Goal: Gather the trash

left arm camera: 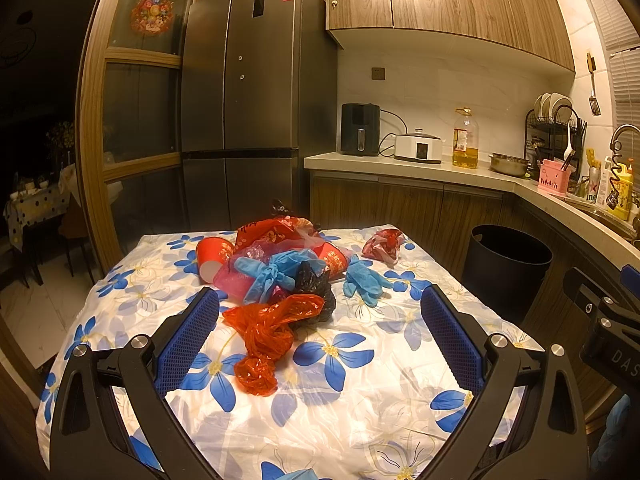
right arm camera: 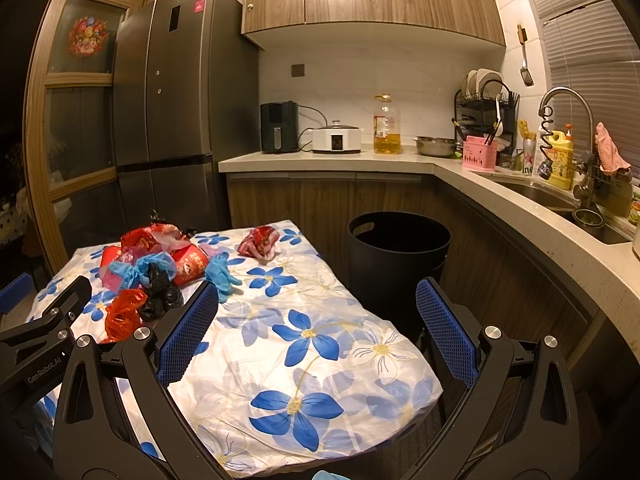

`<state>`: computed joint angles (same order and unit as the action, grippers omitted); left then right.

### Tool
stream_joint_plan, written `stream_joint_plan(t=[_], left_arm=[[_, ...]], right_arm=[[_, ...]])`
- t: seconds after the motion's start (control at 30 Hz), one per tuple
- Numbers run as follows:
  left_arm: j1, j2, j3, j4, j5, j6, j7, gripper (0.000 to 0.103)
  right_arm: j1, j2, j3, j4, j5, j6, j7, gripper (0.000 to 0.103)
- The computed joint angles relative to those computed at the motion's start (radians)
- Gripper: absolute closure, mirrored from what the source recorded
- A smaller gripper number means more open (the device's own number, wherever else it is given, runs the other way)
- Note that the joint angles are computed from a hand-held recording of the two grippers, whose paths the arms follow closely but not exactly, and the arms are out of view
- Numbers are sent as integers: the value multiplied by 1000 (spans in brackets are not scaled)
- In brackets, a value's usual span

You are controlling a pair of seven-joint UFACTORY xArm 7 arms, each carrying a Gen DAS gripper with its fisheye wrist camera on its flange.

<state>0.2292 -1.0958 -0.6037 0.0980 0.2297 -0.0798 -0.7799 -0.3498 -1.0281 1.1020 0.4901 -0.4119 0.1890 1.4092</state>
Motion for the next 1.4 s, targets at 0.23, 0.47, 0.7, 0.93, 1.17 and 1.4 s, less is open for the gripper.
stream_joint_plan(t=[0.23,0.47,0.7,0.93,1.17,1.4], left_arm=[[0,0,0,-1,2,-2,-2,6],[1,0,1,-2,2,-3,-2,6],[1,0,0,-1,1,-2,-2,6],[-3,-1,0,0,0,4,-3,6],[7,-11,-15,-14,-1,-7,-21,6],[83,11,-39,-49,-15,-90,-31,6]], right_arm=[[2,1,-2,0,-2,0,1,5],[2,-1,-1,-1,-3,1,3,5],[0,-2,0,0,-4,0,4,5],[-1,-2,1,-1,-3,-1,4,5],[-14,13,1,7,-4,-10,-2,5],[-75,29,35,2,1,-88,5,5]])
